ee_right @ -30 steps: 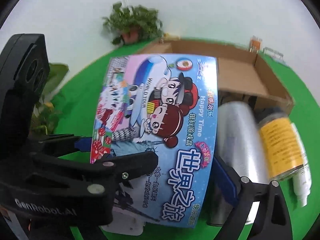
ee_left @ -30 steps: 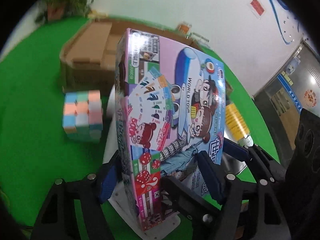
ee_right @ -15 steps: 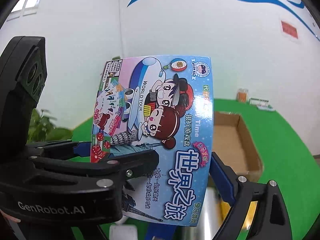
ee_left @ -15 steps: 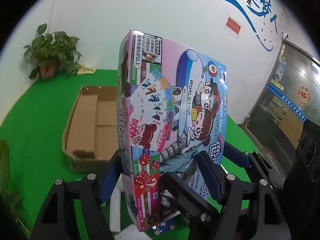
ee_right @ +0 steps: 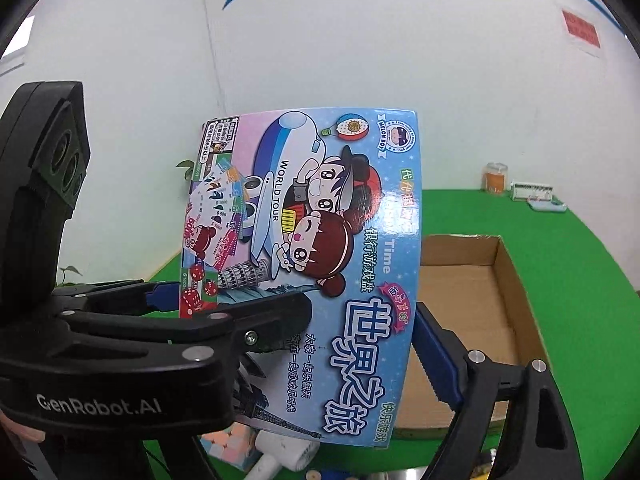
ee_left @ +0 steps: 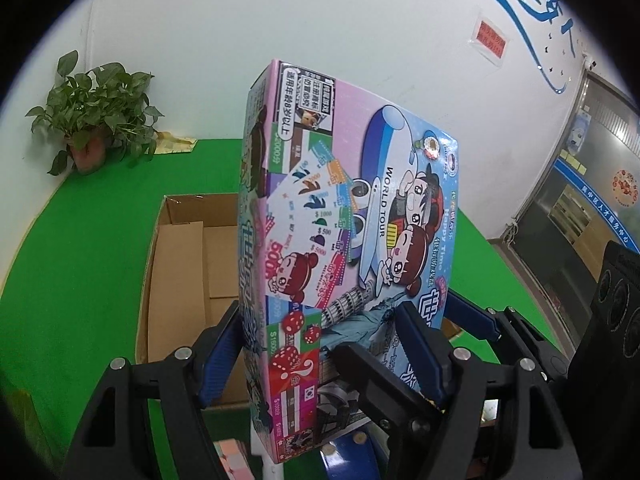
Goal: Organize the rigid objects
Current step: 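Carry the game box over the cardboard box, lower it inside, release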
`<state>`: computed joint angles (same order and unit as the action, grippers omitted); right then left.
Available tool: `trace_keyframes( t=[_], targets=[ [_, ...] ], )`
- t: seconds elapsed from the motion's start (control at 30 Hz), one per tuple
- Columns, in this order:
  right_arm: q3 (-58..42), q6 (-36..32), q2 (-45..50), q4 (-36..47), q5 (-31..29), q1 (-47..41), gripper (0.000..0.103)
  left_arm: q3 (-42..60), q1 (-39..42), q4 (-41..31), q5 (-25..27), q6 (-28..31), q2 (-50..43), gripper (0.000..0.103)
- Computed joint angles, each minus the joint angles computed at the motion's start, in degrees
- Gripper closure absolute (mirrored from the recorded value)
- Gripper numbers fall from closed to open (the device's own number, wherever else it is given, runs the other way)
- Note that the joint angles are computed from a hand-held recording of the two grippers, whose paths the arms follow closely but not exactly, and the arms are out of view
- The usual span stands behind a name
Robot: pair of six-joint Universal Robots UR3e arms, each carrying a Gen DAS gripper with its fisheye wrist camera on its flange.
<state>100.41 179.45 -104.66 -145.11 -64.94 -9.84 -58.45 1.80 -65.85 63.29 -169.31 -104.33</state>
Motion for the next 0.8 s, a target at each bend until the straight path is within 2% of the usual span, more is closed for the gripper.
trace_keyframes(
  t=[0.13,0.27,0.5,0.7,0.8],
  targets=[
    [-5.8,1.7,6.6,1.2,-2.2,2.8,0.019,9.3,-0.9,-4.8,1.4,0.5,-7.0,0.028],
    [-10.3,2.1,14.4,3.4,-1.2,3.6,0.019,16.3,-1.7,-8.8,4.1,0.7,-14.0,0.028],
    [-18.1,1.7,29.6,6.9,-0.2,5.6,0.020,19.7,-2.0,-12.3,7.8,0.1,-22.2,0.028],
    [-25.9,-0.2,38.3,11.6,0.9,5.4,0.021,21.9,-2.7,-14.0,11.1,0.6,-25.4,0.029],
    [-30.1,-0.7,41.8,13.0,-0.1,6.1,0.022,23.7,-2.2,-15.3,10.7,0.4,-26.6,0.028]
  ],
)
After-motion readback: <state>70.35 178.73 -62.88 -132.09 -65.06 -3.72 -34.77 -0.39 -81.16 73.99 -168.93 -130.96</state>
